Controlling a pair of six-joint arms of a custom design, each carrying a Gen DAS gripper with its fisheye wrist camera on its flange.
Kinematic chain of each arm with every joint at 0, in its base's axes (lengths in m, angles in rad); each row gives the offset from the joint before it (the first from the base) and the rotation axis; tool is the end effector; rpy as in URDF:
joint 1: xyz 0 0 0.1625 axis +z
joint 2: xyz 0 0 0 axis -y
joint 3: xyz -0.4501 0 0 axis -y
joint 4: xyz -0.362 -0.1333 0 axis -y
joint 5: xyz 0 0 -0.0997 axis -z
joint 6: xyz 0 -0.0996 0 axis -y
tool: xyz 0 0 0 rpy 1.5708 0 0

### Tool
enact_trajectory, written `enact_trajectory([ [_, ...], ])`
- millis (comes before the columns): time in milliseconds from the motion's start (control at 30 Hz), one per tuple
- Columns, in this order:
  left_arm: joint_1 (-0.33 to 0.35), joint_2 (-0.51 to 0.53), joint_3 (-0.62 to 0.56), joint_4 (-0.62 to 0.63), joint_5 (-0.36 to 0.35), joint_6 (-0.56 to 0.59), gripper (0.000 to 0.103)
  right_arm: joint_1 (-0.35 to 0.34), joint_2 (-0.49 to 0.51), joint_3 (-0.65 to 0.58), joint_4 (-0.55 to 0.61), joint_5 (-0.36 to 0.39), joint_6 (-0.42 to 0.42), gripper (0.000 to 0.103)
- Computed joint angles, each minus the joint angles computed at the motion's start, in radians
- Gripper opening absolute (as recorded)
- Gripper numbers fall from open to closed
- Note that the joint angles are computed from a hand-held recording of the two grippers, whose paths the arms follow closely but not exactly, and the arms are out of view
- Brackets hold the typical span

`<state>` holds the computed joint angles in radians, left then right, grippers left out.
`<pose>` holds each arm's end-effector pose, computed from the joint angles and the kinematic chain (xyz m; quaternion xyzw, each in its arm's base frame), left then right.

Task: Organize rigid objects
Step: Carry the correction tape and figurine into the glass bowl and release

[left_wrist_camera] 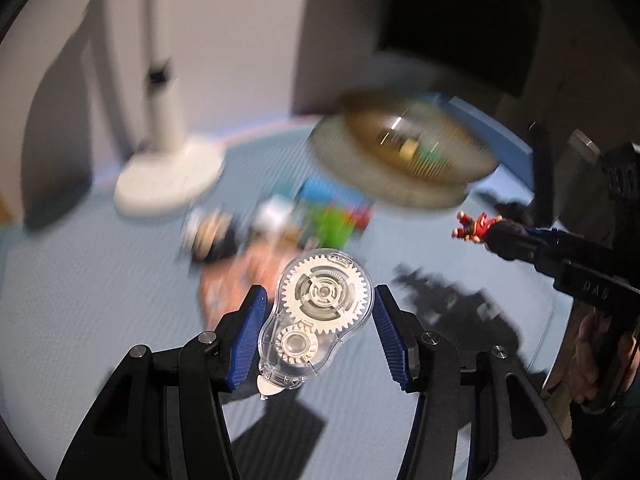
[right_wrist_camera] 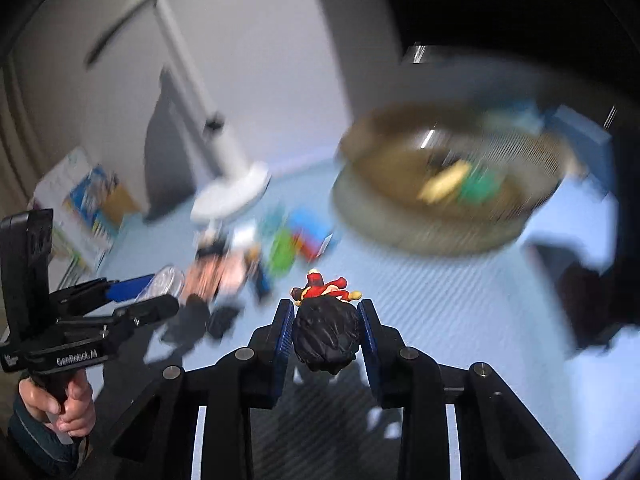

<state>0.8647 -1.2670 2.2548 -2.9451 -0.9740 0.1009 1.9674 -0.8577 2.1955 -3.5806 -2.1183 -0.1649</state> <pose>-0.1527 -0.4708 0.2511 0.3164 0.8849 -0.2612 0.2207 0.2717 -0.4380 0.1462 0.1662 -0.8980 0.3448 0.2168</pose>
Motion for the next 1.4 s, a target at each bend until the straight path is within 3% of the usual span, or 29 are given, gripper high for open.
enact_trajectory([
  [167, -0.040, 0.144, -0.189, -0.063, -0.053, 0.070, 0.052, 0.004, -0.062, -0.125, 0.069, -0.125, -0.029, 0.031],
  [267, -0.026, 0.260, -0.333, -0.004, -0.073, 0.042, 0.052, -0.015, -0.072, -0.198, 0.191, -0.188, 0.003, 0.031],
  [467, 0.007, 0.388, -0.432, 0.071, -0.081, 0.011, 0.052, -0.095, -0.094, -0.253, 0.413, -0.131, 0.092, 0.031],
  [800, 0.010, 0.453, -0.468, 0.093, -0.071, 0.017, 0.055, -0.119, -0.067, -0.261, 0.423, -0.119, 0.065, 0.031],
  [833, 0.007, 0.450, -0.466, 0.095, -0.063, 0.010, 0.061, -0.118, -0.066, -0.266, 0.417, -0.121, 0.062, 0.038],
  [867, 0.003, 0.438, -0.460, 0.100, -0.052, -0.001, 0.076, -0.115, -0.067, -0.267, 0.411, -0.132, 0.066, 0.043],
  [900, -0.002, 0.422, -0.446, 0.086, -0.042, -0.003, 0.079, -0.108, -0.068, -0.262, 0.384, -0.150, 0.066, 0.048],
  [967, -0.011, 0.368, -0.398, 0.037, -0.035, 0.010, 0.079, -0.090, -0.075, -0.244, 0.319, -0.180, 0.061, 0.048],
  [1133, -0.018, 0.206, -0.264, -0.070, 0.005, 0.005, 0.079, -0.033, -0.108, -0.192, 0.204, -0.171, 0.034, 0.051],
  [1400, -0.019, -0.083, -0.014, -0.210, 0.187, -0.040, 0.086, 0.063, -0.067, -0.175, 0.146, -0.078, 0.002, 0.060],
])
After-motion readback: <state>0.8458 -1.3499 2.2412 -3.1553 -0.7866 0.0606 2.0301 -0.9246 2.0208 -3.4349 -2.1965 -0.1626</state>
